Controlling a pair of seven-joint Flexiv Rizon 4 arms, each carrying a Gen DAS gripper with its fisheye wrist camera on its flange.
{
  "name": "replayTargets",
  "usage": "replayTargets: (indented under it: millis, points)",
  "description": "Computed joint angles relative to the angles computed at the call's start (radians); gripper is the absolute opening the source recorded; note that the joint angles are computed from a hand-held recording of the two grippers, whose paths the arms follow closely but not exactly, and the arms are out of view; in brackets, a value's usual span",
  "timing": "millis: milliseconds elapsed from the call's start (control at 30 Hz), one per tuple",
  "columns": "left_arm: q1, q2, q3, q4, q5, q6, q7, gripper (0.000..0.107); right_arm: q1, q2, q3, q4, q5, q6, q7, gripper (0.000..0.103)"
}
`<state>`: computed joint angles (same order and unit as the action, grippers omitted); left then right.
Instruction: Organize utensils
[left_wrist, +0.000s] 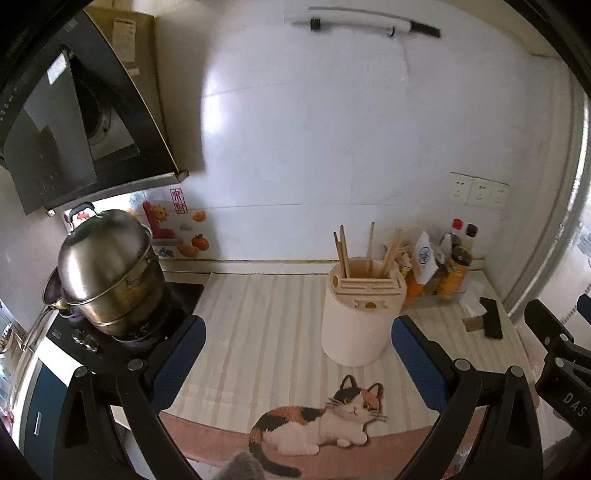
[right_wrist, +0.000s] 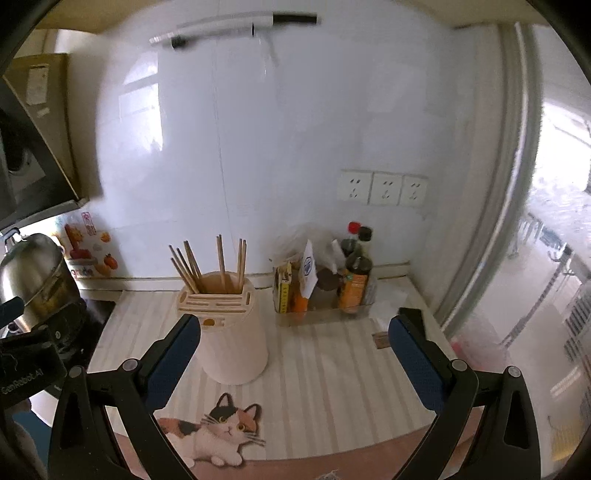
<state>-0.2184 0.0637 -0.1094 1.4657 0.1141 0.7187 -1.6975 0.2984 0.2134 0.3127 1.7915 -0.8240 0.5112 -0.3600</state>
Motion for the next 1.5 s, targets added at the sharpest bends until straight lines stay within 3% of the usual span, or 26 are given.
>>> replayTargets:
  millis: [200, 433, 900, 1500]
  points:
    - [0.0, 0.092, 0.009, 0.069, -0.031, 0.011, 0.029, 0.103, 0.026, 0.065, 0.076, -0.004, -0.022, -0.112, 0.045, 0.103]
    - [0.022, 0.134, -0.011, 0.091, -0.028, -0.003, 0.015, 0.103, 0.042, 0.103, 0.114, -0.01, -0.026, -0.158, 0.061, 0.103]
    - [0.036, 0.135, -0.043, 0.065, 0.034, -0.076, -0.063, 0.103, 0.025, 0.118, 0.098, -0.014, 0.036, -0.122, -0.013, 0.103]
    - [0.031, 0.121, -0.045, 0.047, 0.074, -0.081, -0.099, 0.103, 0.013, 0.1, 0.082, -0.014, 0.05, -0.078, -0.05, 0.103]
